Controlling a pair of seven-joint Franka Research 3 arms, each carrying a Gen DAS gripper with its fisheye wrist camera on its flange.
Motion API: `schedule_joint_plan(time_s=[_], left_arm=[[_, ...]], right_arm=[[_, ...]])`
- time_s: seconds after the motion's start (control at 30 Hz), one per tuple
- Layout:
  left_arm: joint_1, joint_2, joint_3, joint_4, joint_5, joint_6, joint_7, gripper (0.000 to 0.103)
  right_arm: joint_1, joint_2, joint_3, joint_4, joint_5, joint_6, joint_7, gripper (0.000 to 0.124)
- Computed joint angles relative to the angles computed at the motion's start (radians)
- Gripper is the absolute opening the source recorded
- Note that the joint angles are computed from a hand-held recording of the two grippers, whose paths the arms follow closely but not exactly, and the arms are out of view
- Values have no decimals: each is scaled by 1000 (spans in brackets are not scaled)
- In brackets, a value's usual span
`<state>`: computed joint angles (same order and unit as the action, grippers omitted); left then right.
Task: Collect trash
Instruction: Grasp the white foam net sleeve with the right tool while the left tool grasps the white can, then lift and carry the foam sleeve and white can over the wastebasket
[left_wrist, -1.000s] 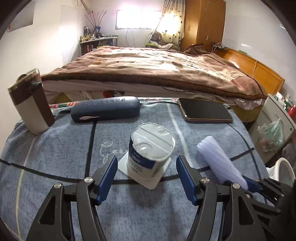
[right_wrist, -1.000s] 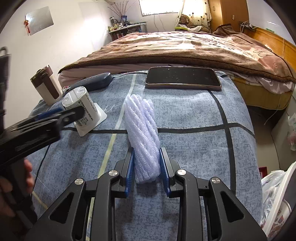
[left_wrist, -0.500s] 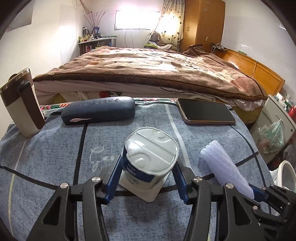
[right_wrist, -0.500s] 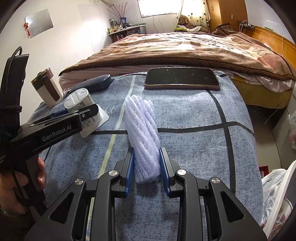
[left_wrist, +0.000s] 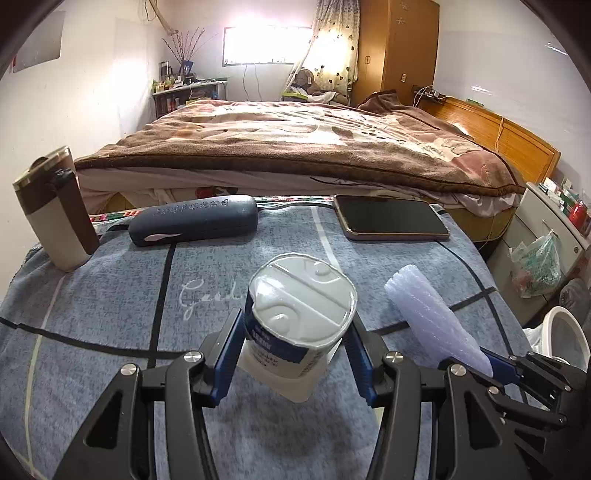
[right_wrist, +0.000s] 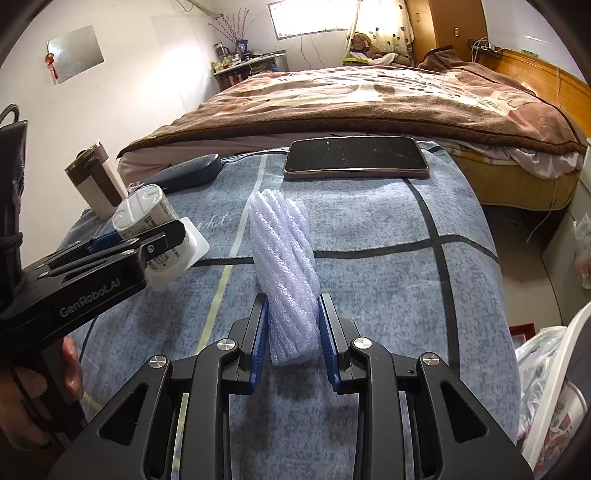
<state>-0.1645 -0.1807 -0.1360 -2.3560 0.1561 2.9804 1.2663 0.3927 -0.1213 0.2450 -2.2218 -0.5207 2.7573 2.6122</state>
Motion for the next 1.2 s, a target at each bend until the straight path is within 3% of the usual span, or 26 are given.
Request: schedule_joint_plan(time_s=[0.43,0.83,0.97,1.2], left_arm=[[-21,-175,-27,-110,41,-14,-74,55],[-103,-326,-44,-182,54,-19,-115,55],[-162,-353,-29,-194,35,-22,-108,55],[-211,-363,-62,-195,38,-1,-126,55]], right_arm=[[-51,-153,63,-109,3,2,44,29],[-143,-399,155,-251,84,-29,29,29],[-169,-483,179,-298,127,-42,11,29],[-194,-643,198,-379,199,-116,-24,29]])
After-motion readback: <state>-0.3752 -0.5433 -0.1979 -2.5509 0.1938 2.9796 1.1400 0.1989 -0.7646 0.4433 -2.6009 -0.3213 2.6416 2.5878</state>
